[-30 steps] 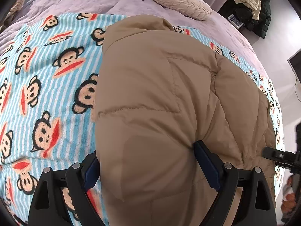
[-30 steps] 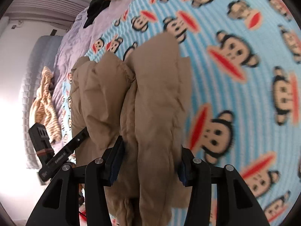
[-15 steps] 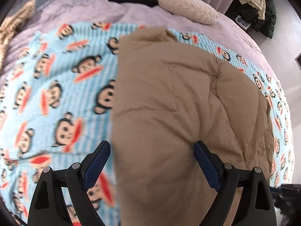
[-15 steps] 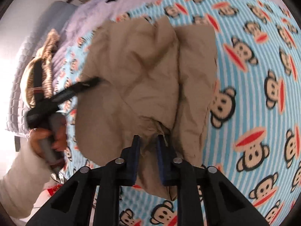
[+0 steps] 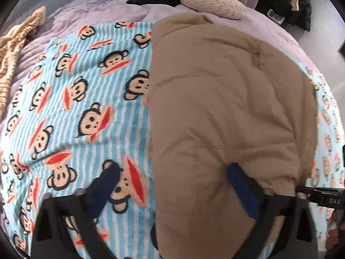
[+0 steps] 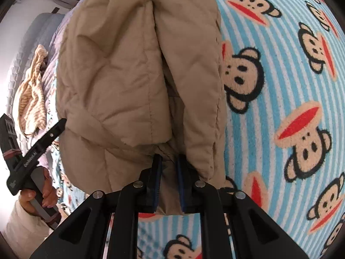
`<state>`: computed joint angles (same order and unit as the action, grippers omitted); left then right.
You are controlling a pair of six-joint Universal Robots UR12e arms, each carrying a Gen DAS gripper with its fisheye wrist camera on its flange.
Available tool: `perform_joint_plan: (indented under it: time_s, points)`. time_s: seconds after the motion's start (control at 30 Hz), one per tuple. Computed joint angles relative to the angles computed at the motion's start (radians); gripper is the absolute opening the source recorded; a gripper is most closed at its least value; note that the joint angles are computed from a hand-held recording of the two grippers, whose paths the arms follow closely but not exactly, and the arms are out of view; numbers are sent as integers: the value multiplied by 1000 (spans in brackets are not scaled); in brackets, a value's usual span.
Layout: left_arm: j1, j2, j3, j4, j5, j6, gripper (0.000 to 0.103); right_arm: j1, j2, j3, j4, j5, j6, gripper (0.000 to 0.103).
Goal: Fold large clothes
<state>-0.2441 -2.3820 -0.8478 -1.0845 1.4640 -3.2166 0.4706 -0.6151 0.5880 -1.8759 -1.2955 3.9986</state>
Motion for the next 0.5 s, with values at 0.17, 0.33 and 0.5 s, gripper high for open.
perform_joint_plan:
  time_s: [0.17, 0.33, 0.5]
  points:
    - [-1, -9, 34, -49, 8, -1, 103, -1, 26, -55, 43, 13, 25, 14]
    - [-3, -19, 72, -92, 25, 0, 103, -5, 37, -101, 85, 11, 29, 18]
    - [-5, -23, 97, -140, 18, 3, 103, -6, 35, -118, 108, -1, 40, 20]
